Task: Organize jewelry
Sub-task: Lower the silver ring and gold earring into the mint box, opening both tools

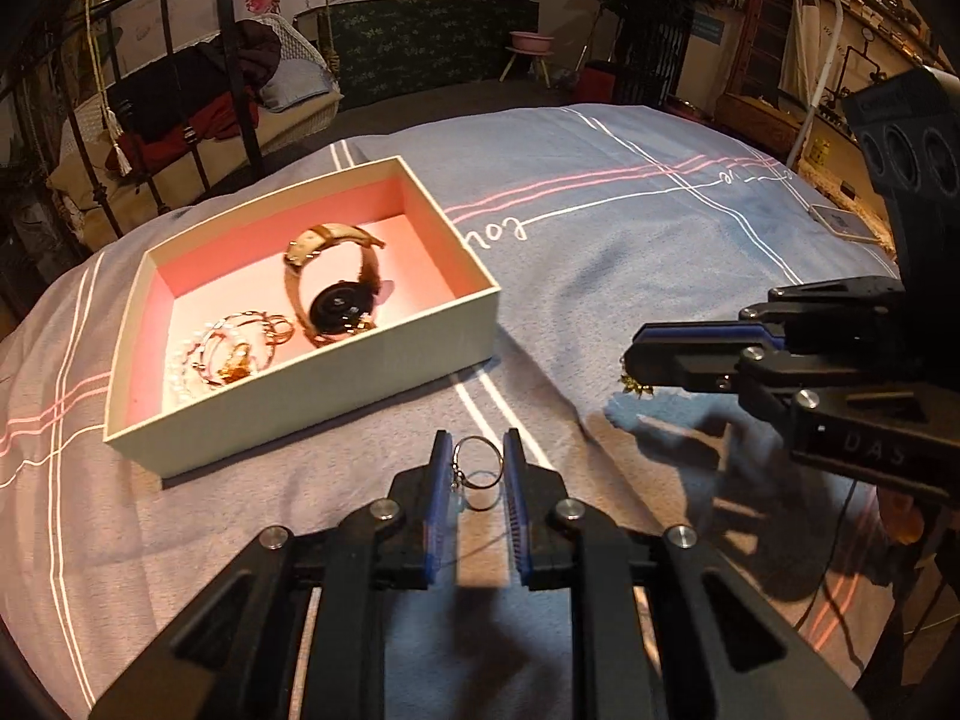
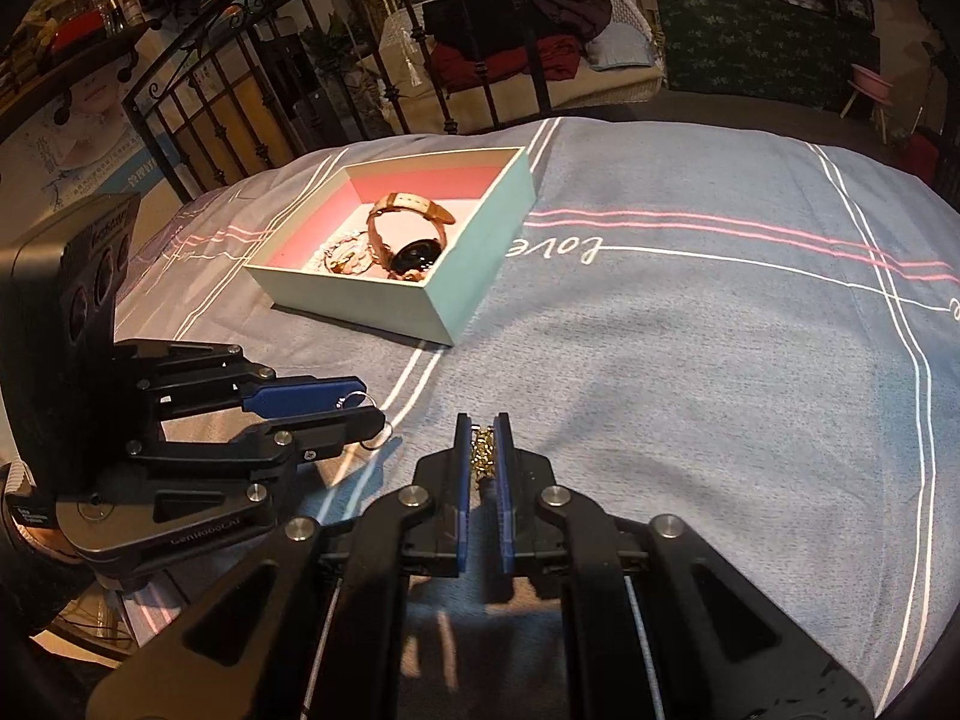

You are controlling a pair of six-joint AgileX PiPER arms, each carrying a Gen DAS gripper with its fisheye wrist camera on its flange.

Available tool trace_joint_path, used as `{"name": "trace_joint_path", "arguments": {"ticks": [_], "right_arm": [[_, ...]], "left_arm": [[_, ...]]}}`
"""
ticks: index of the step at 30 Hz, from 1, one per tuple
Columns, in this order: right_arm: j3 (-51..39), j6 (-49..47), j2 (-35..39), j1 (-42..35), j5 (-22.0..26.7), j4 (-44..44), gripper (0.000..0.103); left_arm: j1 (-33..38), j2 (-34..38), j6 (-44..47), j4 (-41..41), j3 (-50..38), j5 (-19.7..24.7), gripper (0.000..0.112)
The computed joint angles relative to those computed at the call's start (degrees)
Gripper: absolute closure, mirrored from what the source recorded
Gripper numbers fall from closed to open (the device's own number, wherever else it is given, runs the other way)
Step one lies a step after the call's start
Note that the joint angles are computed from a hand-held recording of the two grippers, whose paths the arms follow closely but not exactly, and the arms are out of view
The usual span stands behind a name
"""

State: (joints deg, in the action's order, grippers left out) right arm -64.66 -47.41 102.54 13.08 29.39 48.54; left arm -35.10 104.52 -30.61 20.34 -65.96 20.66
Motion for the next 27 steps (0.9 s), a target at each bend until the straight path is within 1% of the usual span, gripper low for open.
{"name": "trace_joint_path", "arguments": {"ticks": [2,6,10,12,14,16,18,21,22,27], "right_arm": [[-2.5,2.1,1.1,2.1,0.2,-1.4,0.095],[-8.4,6.2,3.2,5.5,1.0,-3.3,0.095],[-15.7,11.5,6.2,8.6,1.3,-6.9,0.095],[-20.2,14.6,8.2,9.5,2.3,-8.4,0.095],[-25.4,19.1,10.8,10.6,2.9,-12.4,0.095],[-30.7,25.1,13.9,11.6,3.6,-18.4,0.095],[-36.1,30.6,17.5,12.2,5.5,-23.6,0.095],[-42.2,36.3,22.1,12.7,8.9,-29.5,0.095],[-43.3,37.4,23.1,12.6,9.6,-30.6,0.095],[-46.6,39.7,26.5,12.6,11.7,-33.8,0.095]], "left_arm": [[1.6,-1.8,-1.1,2.0,1.2,0.2,0.095],[5.3,-4.3,-0.2,3.4,2.0,0.3,0.095],[9.8,-4.9,3.2,2.1,-0.2,0.8,0.095],[12.7,-3.0,8.9,-3.3,-3.5,1.5,0.095],[14.6,-0.1,13.3,-7.3,-7.6,3.1,0.095],[15.3,3.0,14.5,-7.7,-11.0,4.5,0.095],[15.6,6.3,16.9,-9.8,-14.7,6.4,0.095],[15.5,9.2,16.7,-9.5,-17.0,7.7,0.095],[15.5,9.7,16.4,-9.3,-17.0,7.5,0.095],[15.3,11.6,15.0,-8.1,-17.8,8.2,0.095]]}}
